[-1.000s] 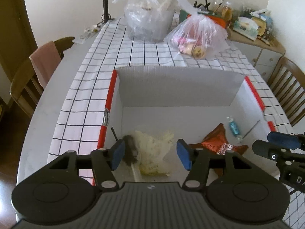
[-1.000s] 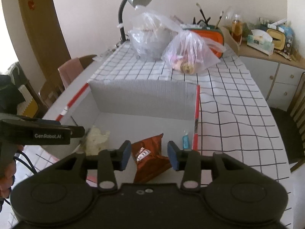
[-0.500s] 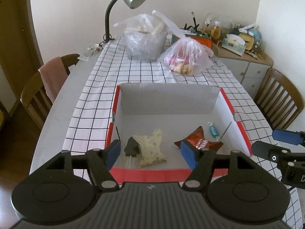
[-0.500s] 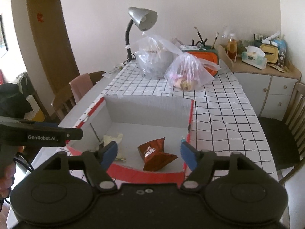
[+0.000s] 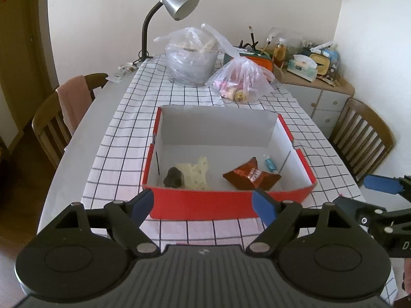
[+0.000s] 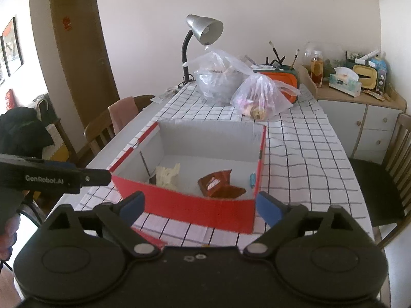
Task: Organize snacks
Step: 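Move both tools back toward the remaining snacks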
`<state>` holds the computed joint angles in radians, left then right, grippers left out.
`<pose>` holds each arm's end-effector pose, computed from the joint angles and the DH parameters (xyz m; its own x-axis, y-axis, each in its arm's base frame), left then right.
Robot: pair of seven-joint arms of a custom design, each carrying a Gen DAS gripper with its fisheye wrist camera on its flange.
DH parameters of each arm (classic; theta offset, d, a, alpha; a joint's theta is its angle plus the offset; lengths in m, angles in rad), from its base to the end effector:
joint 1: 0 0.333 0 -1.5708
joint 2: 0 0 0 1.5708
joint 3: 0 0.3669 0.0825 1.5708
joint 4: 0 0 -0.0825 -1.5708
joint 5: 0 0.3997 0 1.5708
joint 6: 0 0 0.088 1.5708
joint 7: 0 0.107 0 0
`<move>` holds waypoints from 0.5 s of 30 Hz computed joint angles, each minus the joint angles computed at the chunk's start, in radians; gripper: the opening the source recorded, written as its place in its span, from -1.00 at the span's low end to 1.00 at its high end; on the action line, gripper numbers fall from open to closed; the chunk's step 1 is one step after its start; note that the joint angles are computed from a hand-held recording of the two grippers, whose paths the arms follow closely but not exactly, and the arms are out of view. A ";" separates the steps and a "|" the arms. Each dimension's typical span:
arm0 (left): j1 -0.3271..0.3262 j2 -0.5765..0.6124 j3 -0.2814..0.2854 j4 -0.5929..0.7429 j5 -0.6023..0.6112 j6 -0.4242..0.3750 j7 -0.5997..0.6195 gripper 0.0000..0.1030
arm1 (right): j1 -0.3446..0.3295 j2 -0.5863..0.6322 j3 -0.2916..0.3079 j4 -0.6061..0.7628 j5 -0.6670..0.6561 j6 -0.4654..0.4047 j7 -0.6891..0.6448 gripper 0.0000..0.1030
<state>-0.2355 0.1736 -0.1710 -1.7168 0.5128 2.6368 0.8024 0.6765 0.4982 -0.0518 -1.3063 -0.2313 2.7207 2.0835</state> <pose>0.6287 -0.2733 0.6129 -0.0182 -0.9957 0.0908 -0.6839 -0.0538 -0.7275 0.6320 0.4806 0.6074 0.3620 -0.9184 -0.1598 -0.6078 -0.1026 -0.7875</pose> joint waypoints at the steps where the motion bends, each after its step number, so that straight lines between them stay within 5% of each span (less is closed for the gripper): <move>1: 0.001 -0.011 0.000 -0.020 -0.002 0.014 -0.004 0.72 | 0.003 -0.008 -0.001 -0.015 -0.003 0.004 0.002 0.86; 15: 0.013 -0.088 -0.019 -0.209 -0.016 0.120 -0.014 0.98 | 0.005 -0.074 0.025 -0.190 0.006 0.037 0.013 0.99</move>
